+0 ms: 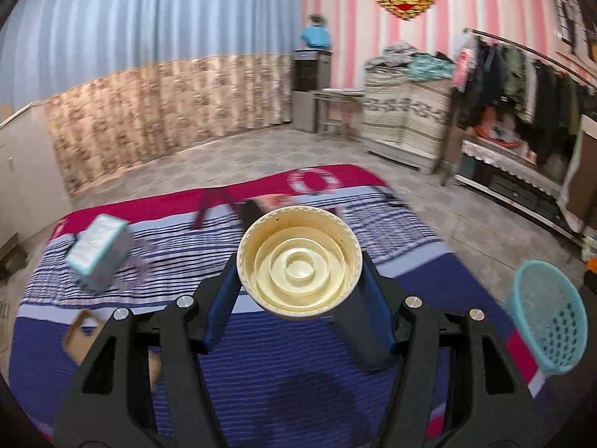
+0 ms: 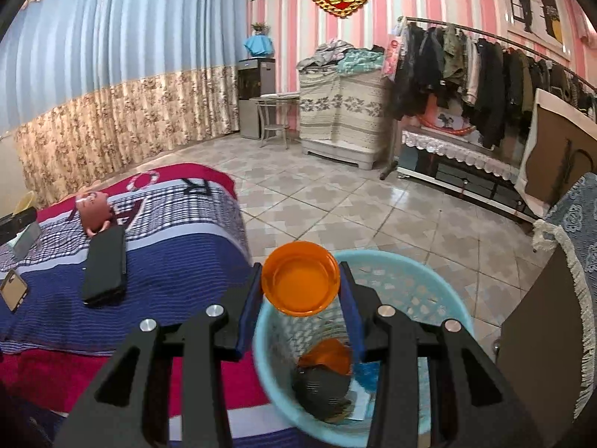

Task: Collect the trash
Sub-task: 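Carry the cream lid and orange cup over the light-blue basket with both tools, then open the left tool to drop the cream lid while the right drops the orange cup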

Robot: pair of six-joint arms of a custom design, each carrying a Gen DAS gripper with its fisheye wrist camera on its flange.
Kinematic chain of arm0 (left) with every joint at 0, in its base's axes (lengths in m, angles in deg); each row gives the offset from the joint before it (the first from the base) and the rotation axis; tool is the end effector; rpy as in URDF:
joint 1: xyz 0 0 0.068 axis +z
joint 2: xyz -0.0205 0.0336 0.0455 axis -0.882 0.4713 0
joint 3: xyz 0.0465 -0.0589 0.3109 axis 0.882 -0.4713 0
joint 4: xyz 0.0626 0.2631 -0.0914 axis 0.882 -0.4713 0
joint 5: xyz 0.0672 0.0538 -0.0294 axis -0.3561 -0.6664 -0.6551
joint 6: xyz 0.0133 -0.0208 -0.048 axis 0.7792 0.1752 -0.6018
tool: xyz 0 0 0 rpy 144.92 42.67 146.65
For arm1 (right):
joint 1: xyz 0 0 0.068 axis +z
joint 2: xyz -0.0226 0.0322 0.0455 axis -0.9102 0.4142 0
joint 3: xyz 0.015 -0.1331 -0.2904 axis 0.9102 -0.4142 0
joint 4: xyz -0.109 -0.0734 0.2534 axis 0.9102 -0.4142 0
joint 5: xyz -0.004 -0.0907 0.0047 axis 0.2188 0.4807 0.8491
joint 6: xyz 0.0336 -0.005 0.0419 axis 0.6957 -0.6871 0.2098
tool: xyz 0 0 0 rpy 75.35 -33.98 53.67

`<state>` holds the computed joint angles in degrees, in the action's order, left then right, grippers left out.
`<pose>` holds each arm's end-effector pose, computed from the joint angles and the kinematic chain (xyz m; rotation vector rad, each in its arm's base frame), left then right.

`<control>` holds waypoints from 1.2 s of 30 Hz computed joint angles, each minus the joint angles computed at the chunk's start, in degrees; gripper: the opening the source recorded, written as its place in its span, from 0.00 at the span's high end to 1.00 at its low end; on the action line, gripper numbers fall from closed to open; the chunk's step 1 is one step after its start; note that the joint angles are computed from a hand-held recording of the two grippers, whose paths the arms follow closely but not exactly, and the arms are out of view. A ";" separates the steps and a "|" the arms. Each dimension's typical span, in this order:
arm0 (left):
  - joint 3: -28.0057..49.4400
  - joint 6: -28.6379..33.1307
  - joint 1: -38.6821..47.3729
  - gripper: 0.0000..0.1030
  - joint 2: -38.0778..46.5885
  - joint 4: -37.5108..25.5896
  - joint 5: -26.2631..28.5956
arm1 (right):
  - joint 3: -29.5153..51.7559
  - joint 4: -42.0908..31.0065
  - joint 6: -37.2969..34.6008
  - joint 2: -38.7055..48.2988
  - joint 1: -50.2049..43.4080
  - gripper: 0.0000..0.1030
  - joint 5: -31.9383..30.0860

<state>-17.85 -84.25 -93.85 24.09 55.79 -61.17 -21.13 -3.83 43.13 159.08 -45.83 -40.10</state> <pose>0.2961 -0.1677 0.1053 0.0372 2.1259 -0.0498 0.2128 0.0594 0.1098 0.2171 2.1150 -0.1253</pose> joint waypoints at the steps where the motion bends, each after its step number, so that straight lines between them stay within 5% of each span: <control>1: 1.46 -0.53 -1.82 0.41 0.69 -0.82 -0.16 | -0.72 0.53 -0.40 -0.39 -1.53 0.61 -0.74; 15: 20.88 2.34 -19.61 0.41 13.54 -8.06 -1.08 | -8.01 14.76 -4.71 4.24 -29.81 0.61 -14.26; 35: 46.88 9.92 -27.50 0.41 29.17 -20.60 3.76 | -7.58 15.28 -1.97 6.49 -30.86 0.61 -12.50; 36: 47.30 10.01 -27.41 0.33 29.33 -21.13 3.67 | -7.66 15.52 -2.29 6.59 -30.89 0.61 -12.59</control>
